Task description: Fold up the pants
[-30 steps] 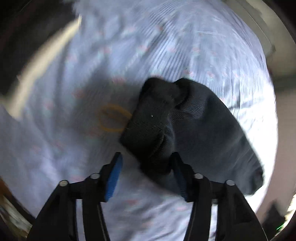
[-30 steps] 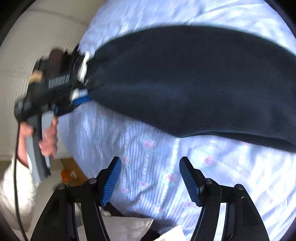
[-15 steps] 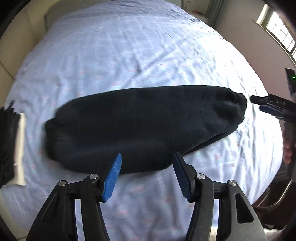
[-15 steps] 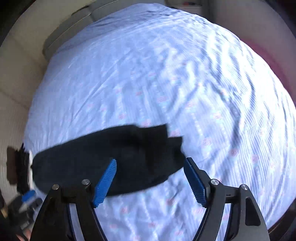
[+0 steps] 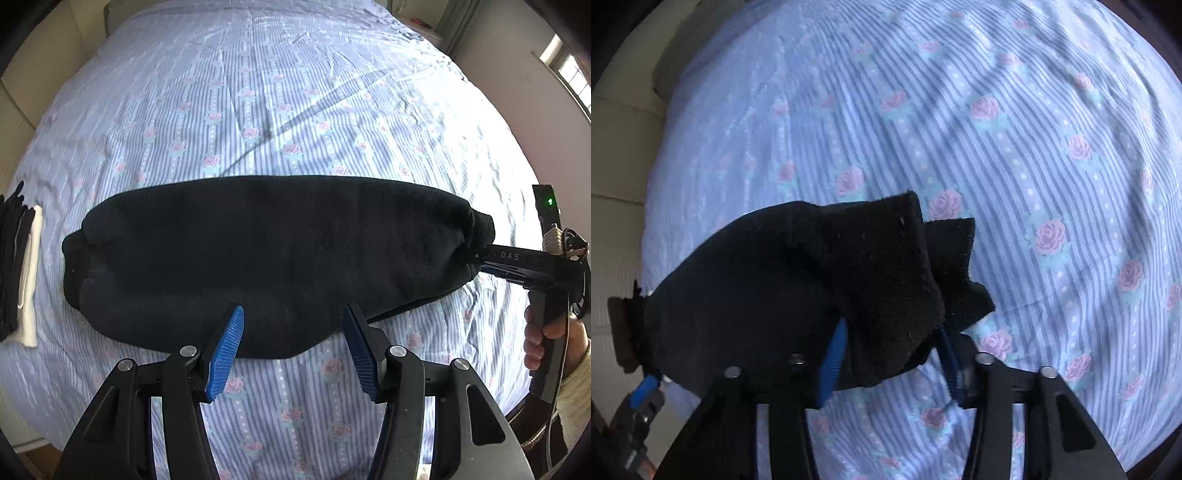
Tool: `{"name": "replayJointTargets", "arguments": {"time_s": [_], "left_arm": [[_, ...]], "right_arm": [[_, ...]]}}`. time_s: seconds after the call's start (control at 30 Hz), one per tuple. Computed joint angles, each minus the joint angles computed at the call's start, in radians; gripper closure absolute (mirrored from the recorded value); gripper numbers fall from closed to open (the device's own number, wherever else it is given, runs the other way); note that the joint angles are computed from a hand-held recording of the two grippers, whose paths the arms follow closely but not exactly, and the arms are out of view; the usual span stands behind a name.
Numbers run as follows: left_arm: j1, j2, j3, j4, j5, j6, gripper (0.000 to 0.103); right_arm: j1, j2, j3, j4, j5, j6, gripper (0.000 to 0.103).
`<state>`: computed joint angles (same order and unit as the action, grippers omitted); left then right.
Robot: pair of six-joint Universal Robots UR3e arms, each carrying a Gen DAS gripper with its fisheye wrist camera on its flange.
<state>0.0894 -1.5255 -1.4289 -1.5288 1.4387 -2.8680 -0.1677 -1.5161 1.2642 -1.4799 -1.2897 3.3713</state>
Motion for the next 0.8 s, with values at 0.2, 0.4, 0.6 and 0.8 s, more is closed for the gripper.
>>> {"name": "replayJointTargets", "arguments": {"time_s": [0.2, 0.4, 0.6, 0.8], "left_arm": [[-0.028, 0.000, 0.002, -0.011, 0.005, -0.021, 0.048], [-0.063, -0.049, 0.021, -0.015, 0.013, -0.077, 0.047], [-0.087, -0.061, 0.026, 0.002, 0.017, -0.082, 0.043], [-0.126, -0.117, 0.067, -0.005, 0.034, -0.077, 0.043]], "right_arm": [[0.048, -0.015, -0.129, 0.058, -0.088, 0.014, 0.077], [-0.056, -0.038, -0.018, 0.096, -0.044, -0.037, 0.041], [-0.258, -0.210, 0.147, 0.035, 0.140, -0.122, 0.030], [-0.223, -0.075, 0.166, -0.056, 0.157, -0.115, 0.028]]}}
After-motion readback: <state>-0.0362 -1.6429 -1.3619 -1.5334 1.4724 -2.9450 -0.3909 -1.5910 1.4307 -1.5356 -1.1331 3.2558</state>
